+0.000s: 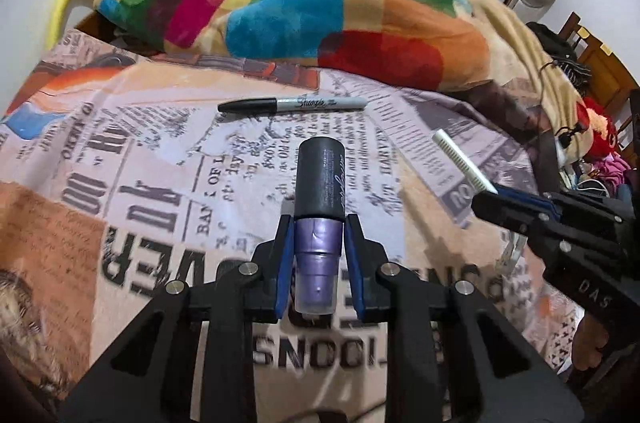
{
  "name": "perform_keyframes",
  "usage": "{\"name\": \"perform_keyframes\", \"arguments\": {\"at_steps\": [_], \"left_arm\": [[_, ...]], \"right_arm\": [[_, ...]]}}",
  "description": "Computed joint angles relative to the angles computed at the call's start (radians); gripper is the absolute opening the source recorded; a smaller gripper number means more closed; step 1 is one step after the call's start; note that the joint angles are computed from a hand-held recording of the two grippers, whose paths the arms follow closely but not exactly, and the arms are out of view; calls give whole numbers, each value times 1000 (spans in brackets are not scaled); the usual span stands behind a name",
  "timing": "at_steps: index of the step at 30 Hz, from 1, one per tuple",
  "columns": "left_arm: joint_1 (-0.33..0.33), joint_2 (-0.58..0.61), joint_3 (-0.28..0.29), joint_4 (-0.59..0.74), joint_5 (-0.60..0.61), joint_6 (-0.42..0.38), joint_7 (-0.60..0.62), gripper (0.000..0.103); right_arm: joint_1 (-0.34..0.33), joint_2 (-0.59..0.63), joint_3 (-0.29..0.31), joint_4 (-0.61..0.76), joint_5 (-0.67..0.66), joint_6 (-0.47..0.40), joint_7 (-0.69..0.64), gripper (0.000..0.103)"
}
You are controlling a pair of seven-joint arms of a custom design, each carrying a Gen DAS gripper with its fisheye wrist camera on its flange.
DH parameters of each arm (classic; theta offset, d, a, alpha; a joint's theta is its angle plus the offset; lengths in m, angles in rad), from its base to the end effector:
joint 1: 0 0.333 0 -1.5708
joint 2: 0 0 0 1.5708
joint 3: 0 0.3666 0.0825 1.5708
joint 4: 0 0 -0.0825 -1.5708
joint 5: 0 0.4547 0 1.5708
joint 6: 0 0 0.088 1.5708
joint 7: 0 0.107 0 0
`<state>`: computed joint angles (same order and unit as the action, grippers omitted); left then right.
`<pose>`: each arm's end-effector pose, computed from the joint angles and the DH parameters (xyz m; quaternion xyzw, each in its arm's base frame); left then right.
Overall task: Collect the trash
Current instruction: 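Carry the cosmetic tube and razor with both tools over the white bin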
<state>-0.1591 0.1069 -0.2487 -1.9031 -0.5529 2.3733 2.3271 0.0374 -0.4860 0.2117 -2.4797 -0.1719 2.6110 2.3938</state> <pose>0.6316 -0.2733 0.5051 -0.3484 0.8908 -0.2916 0.0074 0.4680 0.1322 0.5418 -0.5063 0.8028 -0.1827 0.2566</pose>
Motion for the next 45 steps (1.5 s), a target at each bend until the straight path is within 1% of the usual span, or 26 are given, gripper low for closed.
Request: {"name": "perform_keyframes", "arguments": {"at_steps": [3,7,9,14,16,21,28,32,38,45], "left_arm": [[6,-66,10,-38,-24,1,31,24],[2,-150,49,-70,-53,-18,58,24],[0,-193,75,-84,-67,-23,68,24],[5,-277,146,-97,-110,-63,84,24],[12,-311,176,-103,-124,-84,88,24],[29,-381,235,-130,-134,-103,109,24],[62,-457,319,-158,-139,-140,148,24],[85,-472,359,-158,-152,-164,161,24],[139,-473,409,-150,-164,-199,187,24],[218,-439,441,-138,-157,-223,216,24]], "right_arm": [[-8,-45,23,8,-18,-33,30,9],[-12,-88,55,38,-42,-85,64,9],[-10,-102,68,56,-53,-108,77,9],[0,-127,104,102,-85,-148,113,9],[7,-129,121,124,-95,-159,128,9],[30,-115,154,175,-123,-174,158,9],[70,-55,198,267,-175,-199,197,9],[101,-1,217,326,-214,-207,223,9],[172,114,221,419,-268,-205,252,9],[277,280,201,539,-317,-212,257,9]]}}
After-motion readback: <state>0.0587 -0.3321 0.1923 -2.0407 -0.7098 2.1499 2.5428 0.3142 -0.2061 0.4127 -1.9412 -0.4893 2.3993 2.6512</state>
